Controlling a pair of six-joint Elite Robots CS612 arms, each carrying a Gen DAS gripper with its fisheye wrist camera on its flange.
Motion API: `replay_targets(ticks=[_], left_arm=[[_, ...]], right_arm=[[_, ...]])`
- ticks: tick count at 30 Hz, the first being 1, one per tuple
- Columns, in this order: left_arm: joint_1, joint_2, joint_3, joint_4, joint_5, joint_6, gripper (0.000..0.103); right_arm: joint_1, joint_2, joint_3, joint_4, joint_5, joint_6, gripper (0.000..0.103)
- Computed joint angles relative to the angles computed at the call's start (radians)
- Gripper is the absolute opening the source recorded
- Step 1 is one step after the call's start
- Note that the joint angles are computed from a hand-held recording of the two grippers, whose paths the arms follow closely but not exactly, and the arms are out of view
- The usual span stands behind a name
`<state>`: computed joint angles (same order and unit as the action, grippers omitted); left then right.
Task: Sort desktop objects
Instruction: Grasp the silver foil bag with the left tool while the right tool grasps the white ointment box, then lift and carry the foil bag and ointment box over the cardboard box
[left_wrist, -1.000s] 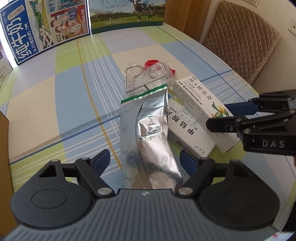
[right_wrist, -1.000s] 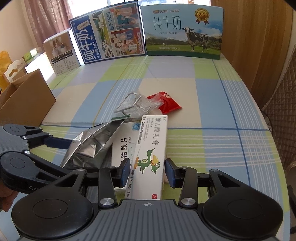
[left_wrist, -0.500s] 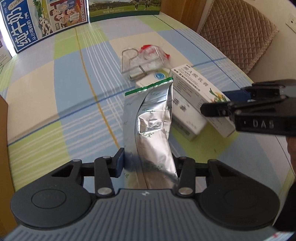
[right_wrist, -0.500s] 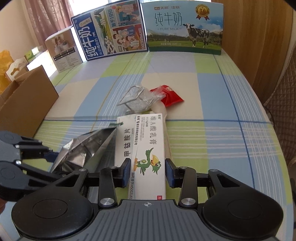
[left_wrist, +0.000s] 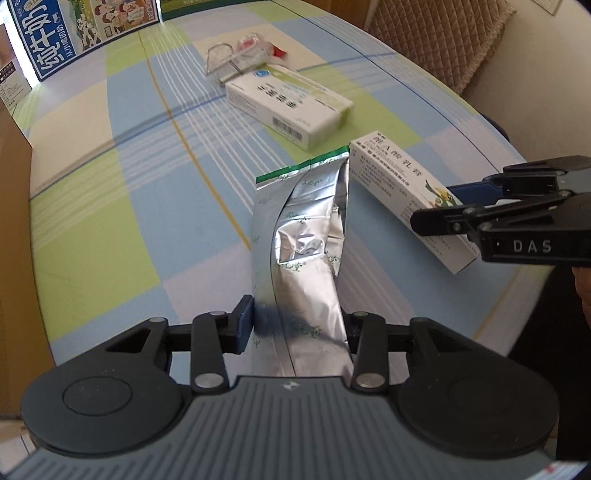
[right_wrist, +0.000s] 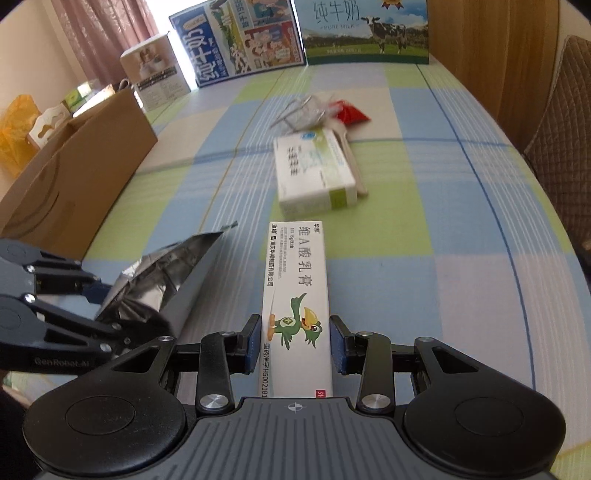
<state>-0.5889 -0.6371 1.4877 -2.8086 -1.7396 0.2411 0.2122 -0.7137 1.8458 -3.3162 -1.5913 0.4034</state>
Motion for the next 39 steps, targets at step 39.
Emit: replay_targets(ticks=[39], left_arm=[[-0.025,0.014,-0.069,0.163,0.049,0.08,0.041]], right_arm=[[-0.012,0.024,-0.005,-0.04,0.047,-0.065,0.049]])
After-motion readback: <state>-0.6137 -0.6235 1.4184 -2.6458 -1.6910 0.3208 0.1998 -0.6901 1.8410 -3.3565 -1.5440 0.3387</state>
